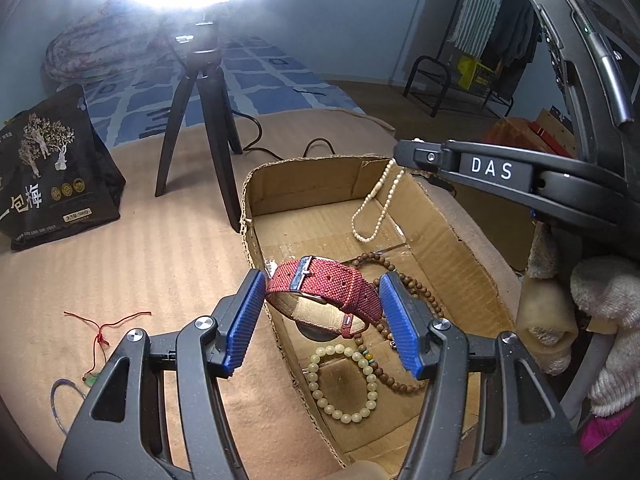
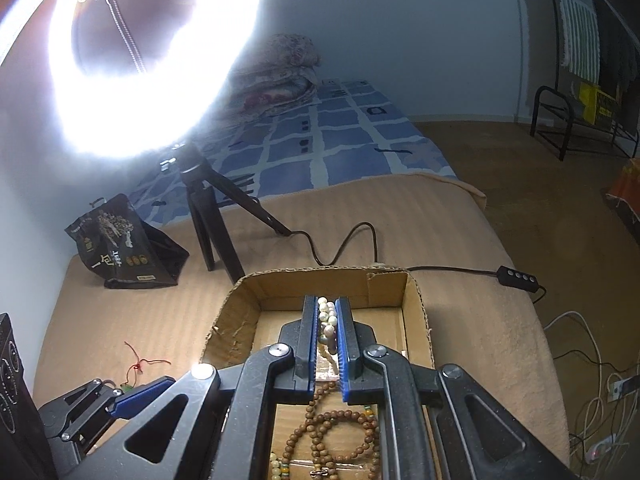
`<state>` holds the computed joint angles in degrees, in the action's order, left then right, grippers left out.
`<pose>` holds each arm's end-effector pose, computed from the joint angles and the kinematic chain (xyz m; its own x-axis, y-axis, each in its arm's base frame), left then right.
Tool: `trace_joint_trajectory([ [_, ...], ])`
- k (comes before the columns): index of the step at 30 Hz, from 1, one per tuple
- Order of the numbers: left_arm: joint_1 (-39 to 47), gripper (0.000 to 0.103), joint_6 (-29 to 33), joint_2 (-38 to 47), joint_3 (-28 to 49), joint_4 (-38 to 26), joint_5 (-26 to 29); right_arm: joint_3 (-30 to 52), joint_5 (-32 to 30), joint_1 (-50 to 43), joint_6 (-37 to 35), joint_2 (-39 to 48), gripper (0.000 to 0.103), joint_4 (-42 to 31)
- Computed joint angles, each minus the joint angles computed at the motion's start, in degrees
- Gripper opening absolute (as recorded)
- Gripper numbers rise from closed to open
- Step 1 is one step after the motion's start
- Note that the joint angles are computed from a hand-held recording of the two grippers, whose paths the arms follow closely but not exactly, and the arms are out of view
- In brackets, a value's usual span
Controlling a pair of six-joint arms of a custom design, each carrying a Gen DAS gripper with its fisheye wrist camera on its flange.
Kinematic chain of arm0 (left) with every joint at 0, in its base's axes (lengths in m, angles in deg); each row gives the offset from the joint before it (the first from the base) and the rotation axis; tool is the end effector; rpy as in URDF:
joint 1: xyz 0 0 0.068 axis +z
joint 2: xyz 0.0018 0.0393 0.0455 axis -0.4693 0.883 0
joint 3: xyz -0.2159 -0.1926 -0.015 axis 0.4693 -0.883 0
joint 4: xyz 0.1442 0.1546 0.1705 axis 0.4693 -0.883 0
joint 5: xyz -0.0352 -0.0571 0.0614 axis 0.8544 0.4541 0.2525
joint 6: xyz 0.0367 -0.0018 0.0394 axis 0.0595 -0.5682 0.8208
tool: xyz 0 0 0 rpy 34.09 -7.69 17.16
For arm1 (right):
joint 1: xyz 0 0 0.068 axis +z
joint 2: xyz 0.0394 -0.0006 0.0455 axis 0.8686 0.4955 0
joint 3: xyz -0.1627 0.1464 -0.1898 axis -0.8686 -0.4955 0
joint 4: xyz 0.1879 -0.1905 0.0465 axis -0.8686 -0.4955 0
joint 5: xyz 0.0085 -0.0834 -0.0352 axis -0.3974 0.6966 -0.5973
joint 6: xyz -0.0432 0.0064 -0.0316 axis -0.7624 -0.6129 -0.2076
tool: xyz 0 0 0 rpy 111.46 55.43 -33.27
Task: Organize jewelry
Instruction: 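Open the left tool to drop the watch into the box while the right tool releases the pearls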
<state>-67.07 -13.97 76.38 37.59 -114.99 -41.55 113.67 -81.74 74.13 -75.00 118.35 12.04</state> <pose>0.2159 -0.1676 0.3083 -0.7658 0.0521 -0.6409 0.2168 0.9593 -0.1810 0.2798 0.0732 0.3331 -0.7425 -0.0046 -0.6698 -0.1901 0.9603 0.2042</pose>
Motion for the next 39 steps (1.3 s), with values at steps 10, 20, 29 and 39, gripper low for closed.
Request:
trace_joint_trajectory([
  [10, -0.8, 0.072, -0.3, 1.2, -0.4, 1.1, -1.0, -0.6, 0.0, -0.7, 0.9, -0.5, 0.071, 1.4],
  [20, -1.0, 0.075, -2.5, 0.8, -0.3, -0.7, -1.7, 0.1, 0.7, -0.4, 2.0, -1.5, 0.092, 0.5],
  [29, -1.1, 0.075, -2.7, -1.1, -0.6, -2.0, -2.5, 0.9, 2.6, 1.5, 1.7, -2.4, 0.094, -0.9],
  [39, 0.1, 0.075, -2.4, -6.2, -0.5, -6.2, -2.9, 2.3, 4.5, 3.9, 3.2, -4.7, 0.096, -3.6],
])
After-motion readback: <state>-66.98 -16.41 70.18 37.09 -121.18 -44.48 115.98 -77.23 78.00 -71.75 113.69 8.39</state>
